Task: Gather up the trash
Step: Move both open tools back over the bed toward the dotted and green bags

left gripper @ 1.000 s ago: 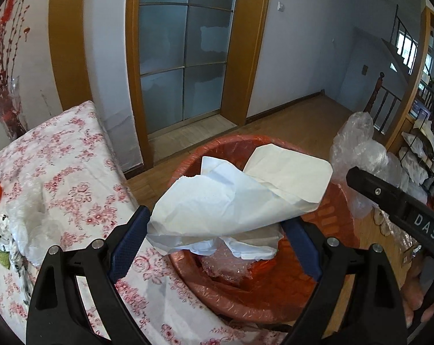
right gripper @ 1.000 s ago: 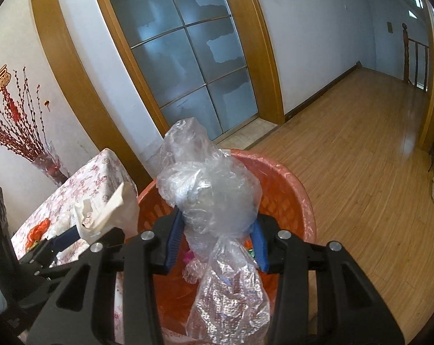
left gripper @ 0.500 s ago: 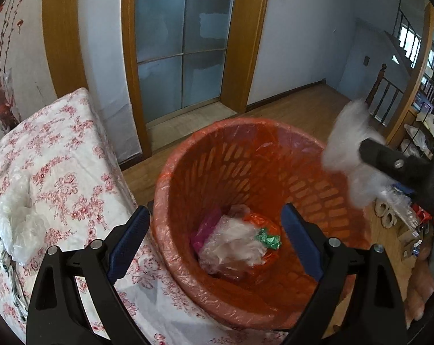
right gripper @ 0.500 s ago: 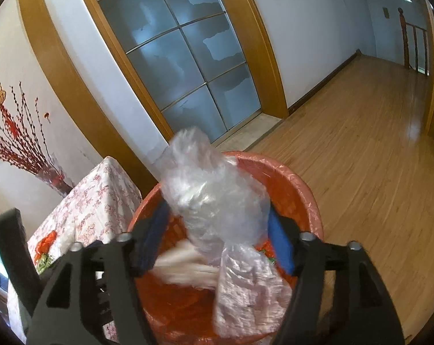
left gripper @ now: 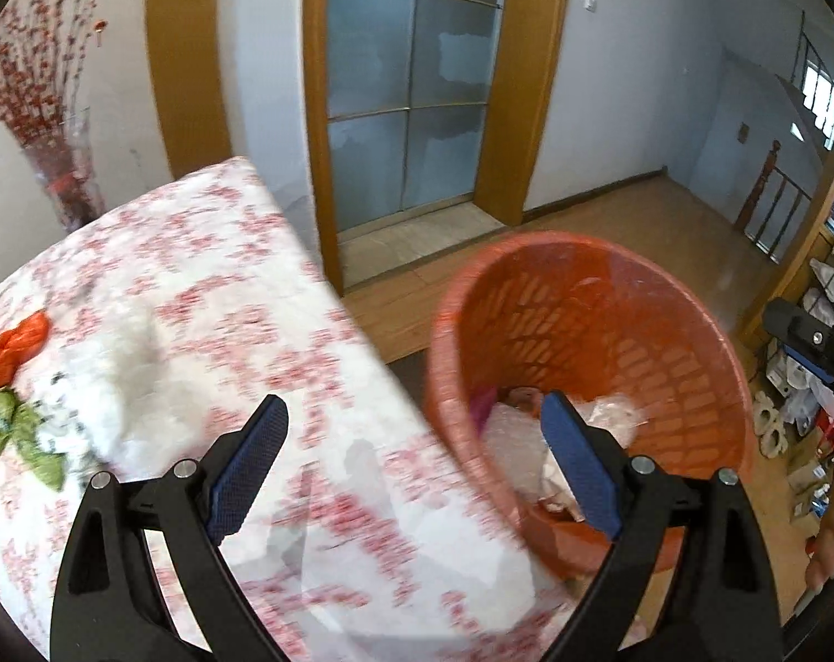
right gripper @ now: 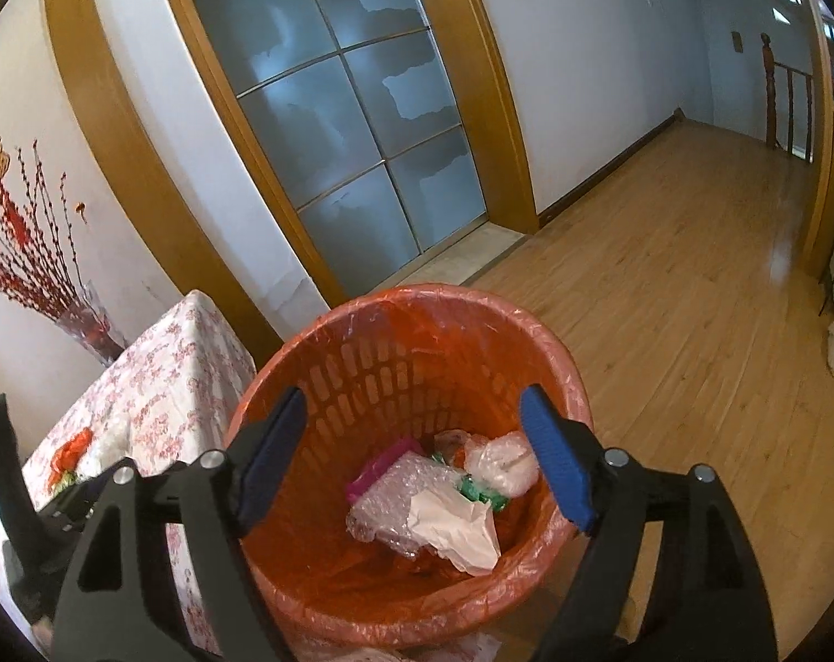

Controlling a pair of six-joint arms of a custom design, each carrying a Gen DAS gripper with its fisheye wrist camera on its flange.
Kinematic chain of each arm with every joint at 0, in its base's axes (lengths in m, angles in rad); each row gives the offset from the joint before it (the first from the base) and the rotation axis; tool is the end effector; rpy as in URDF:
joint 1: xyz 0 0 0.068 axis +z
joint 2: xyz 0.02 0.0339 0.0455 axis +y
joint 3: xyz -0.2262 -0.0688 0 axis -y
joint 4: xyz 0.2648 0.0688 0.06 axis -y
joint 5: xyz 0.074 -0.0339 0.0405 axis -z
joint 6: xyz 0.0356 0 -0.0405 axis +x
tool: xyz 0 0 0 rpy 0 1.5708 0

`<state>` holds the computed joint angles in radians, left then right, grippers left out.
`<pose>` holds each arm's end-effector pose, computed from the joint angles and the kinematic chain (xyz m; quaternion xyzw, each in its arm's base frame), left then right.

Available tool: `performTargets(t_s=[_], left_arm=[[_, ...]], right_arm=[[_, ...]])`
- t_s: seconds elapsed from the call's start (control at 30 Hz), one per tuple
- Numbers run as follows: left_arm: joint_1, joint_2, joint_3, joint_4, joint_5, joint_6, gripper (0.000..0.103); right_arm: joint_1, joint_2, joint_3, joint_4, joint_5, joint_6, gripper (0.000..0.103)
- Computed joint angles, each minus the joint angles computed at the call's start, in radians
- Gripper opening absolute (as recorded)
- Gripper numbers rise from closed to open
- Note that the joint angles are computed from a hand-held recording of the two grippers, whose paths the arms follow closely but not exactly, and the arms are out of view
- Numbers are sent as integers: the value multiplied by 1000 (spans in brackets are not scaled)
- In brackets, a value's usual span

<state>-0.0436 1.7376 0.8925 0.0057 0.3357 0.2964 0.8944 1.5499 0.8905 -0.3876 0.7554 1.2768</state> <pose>0.3492 -0.0270 0.0982 0.2147 0.8974 -0.1103 0.3694 0.2139 0.2275 0.1383 0.2644 0.8633 0.0468 0.4273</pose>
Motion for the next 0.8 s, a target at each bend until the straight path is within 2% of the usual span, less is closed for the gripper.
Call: performTargets(t_s=[0.3, 0.43, 0.6, 0.73, 0.8], left_arm=[[244, -51, 2, -39, 71, 83, 92], [356, -9, 55, -52, 91, 114, 92], [520, 106, 173, -64, 99, 148, 92], [606, 205, 280, -84, 93, 150, 92], [646, 250, 337, -99, 95, 149, 92]], right_arm=[[68, 197, 244, -78, 3, -41, 78], [98, 368, 451, -96, -20, -119, 78], [125, 599, 756, -127, -80, -227, 78], [145, 818, 1083, -207, -130, -312, 77], [155, 962, 1309, -281, -155, -351, 76]])
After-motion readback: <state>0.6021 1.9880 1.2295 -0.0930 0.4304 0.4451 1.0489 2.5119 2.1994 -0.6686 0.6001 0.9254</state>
